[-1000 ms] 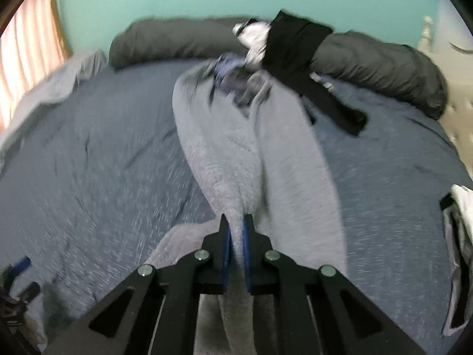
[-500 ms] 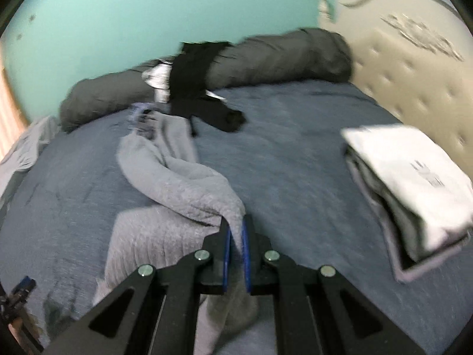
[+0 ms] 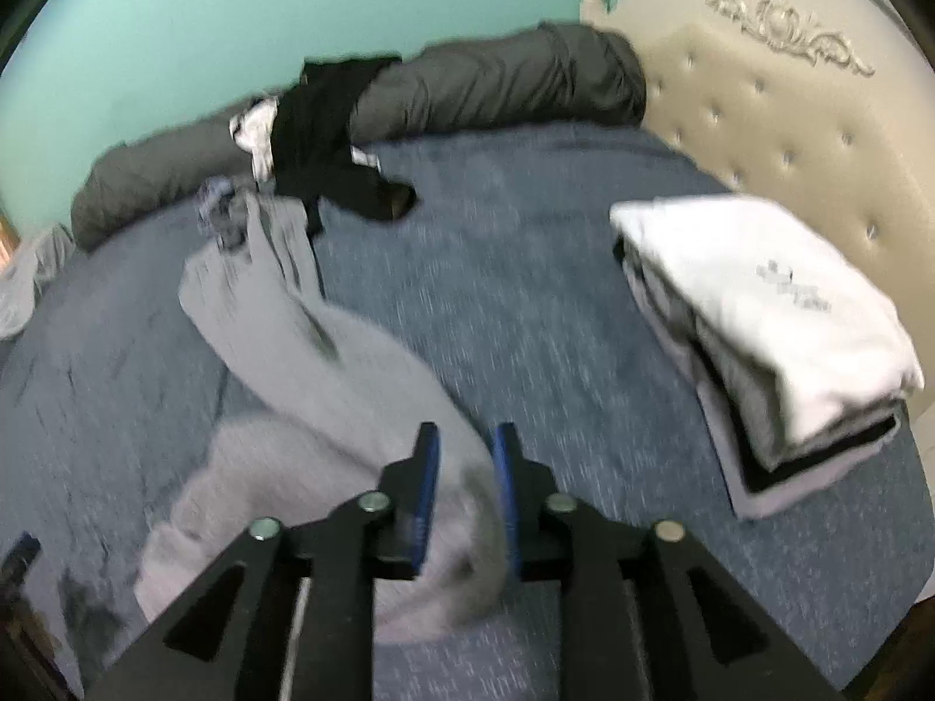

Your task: Fold clothes

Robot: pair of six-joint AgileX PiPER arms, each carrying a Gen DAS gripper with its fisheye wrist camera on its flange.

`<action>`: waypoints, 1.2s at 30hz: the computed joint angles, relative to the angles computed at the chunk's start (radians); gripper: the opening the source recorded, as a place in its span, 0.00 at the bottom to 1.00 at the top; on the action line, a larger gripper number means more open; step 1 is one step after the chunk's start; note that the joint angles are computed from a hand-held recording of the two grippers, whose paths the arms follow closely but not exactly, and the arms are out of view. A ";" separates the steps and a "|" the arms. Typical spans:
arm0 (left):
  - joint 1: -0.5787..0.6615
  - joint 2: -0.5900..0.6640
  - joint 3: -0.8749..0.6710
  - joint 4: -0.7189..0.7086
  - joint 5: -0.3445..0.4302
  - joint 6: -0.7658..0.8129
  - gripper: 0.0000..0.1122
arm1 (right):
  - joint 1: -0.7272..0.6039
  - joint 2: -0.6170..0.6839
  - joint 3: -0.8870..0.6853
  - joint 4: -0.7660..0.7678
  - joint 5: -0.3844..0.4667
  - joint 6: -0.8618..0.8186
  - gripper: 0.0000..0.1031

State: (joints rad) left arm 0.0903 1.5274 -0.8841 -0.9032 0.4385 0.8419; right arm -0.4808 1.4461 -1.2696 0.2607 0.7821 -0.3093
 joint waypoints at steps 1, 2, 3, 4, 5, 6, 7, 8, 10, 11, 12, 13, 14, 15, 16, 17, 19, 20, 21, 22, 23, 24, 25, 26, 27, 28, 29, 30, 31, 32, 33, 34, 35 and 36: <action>-0.002 0.000 0.000 -0.002 0.002 0.002 0.92 | 0.009 0.007 -0.015 0.013 0.004 -0.006 0.44; -0.006 0.000 0.001 -0.002 -0.001 0.003 0.92 | 0.029 0.023 -0.035 0.014 0.014 -0.005 0.47; -0.010 -0.001 0.002 0.000 -0.003 0.002 0.92 | 0.060 0.044 -0.057 -0.002 0.023 0.007 0.48; -0.011 0.000 0.001 -0.001 -0.001 0.004 0.92 | 0.092 0.068 -0.083 -0.018 0.037 0.019 0.48; -0.012 0.002 0.000 -0.003 0.002 0.007 0.92 | 0.130 0.098 -0.108 -0.030 0.046 0.031 0.48; -0.013 0.005 -0.002 -0.002 0.003 0.007 0.92 | 0.168 0.130 -0.132 -0.044 0.053 0.044 0.49; -0.015 0.008 -0.004 0.000 0.004 0.006 0.92 | 0.206 0.161 -0.156 -0.062 0.059 0.060 0.50; -0.017 0.010 -0.006 0.001 0.006 0.005 0.92 | 0.247 0.195 -0.183 -0.084 0.067 0.076 0.50; -0.025 0.019 -0.011 0.005 0.008 0.006 0.92 | 0.327 0.269 -0.243 -0.151 0.077 0.112 0.50; -0.028 0.023 -0.015 0.007 0.010 0.006 0.92 | 0.364 0.308 -0.278 -0.181 0.087 0.126 0.50; -0.031 0.029 -0.021 0.011 0.011 0.005 0.92 | 0.399 0.352 -0.320 -0.221 0.101 0.148 0.50; -0.034 0.035 -0.027 0.014 0.012 0.004 0.92 | 0.425 0.395 -0.363 -0.263 0.116 0.175 0.50; -0.036 0.039 -0.031 0.014 0.012 0.006 0.92 | 0.447 0.438 -0.409 -0.302 0.134 0.201 0.50; -0.037 0.044 -0.034 0.014 0.011 0.008 0.92 | 0.453 0.474 -0.449 -0.316 0.153 0.214 0.50; -0.036 0.053 -0.043 0.016 0.014 0.005 0.92 | 0.455 0.507 -0.487 -0.323 0.171 0.222 0.50; -0.036 0.062 -0.051 0.018 0.016 0.002 0.92 | 0.457 0.542 -0.528 -0.329 0.192 0.229 0.50; -0.028 0.082 -0.069 0.013 0.027 -0.002 0.92 | 0.460 0.613 -0.616 -0.340 0.237 0.243 0.45; -0.024 0.091 -0.078 0.011 0.033 -0.005 0.92 | 0.461 0.637 -0.646 -0.345 0.256 0.245 0.40; -0.022 0.098 -0.085 0.012 0.033 -0.009 0.92 | 0.463 0.657 -0.670 -0.351 0.274 0.245 0.29; -0.021 0.105 -0.092 0.012 0.033 -0.013 0.92 | 0.462 0.671 -0.681 -0.353 0.284 0.246 0.20; -0.020 0.109 -0.095 0.015 0.033 -0.017 0.92 | 0.460 0.682 -0.689 -0.354 0.291 0.245 0.15; -0.020 0.113 -0.099 0.017 0.033 -0.022 0.92 | 0.457 0.678 -0.678 -0.353 0.285 0.248 0.06; -0.020 0.117 -0.102 0.020 0.032 -0.026 0.92 | 0.453 0.664 -0.652 -0.354 0.264 0.253 0.02; -0.021 0.116 -0.100 0.021 0.031 -0.027 0.92 | 0.450 0.649 -0.627 -0.356 0.240 0.259 0.01; -0.022 0.116 -0.097 0.022 0.030 -0.027 0.92 | 0.443 0.630 -0.601 -0.352 0.215 0.259 0.00; -0.023 0.115 -0.095 0.023 0.028 -0.028 0.92 | 0.433 0.605 -0.573 -0.350 0.193 0.257 0.00; -0.025 0.111 -0.090 0.023 0.026 -0.027 0.92 | 0.422 0.580 -0.545 -0.348 0.172 0.255 0.00; -0.027 0.106 -0.085 0.023 0.024 -0.026 0.92 | 0.410 0.555 -0.520 -0.346 0.152 0.253 0.00; -0.030 0.102 -0.080 0.023 0.021 -0.025 0.92 | 0.401 0.543 -0.512 -0.339 0.148 0.248 0.00; -0.032 0.098 -0.074 0.023 0.019 -0.023 0.92 | 0.388 0.530 -0.507 -0.327 0.150 0.236 0.00; -0.034 0.095 -0.070 0.025 0.016 -0.023 0.92 | 0.370 0.516 -0.503 -0.295 0.152 0.207 0.00; -0.037 0.091 -0.066 0.028 0.013 -0.023 0.92 | 0.355 0.513 -0.509 -0.257 0.159 0.176 0.00; -0.039 0.088 -0.062 0.031 0.011 -0.023 0.92 | 0.349 0.528 -0.534 -0.238 0.182 0.168 0.00; -0.041 0.085 -0.057 0.033 0.008 -0.024 0.92 | 0.346 0.548 -0.564 -0.225 0.211 0.169 0.03</action>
State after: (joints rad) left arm 0.0490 1.6120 -0.9414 -0.8698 0.4464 0.8181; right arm -0.1344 1.9937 -1.8335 0.0352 0.9933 -0.1402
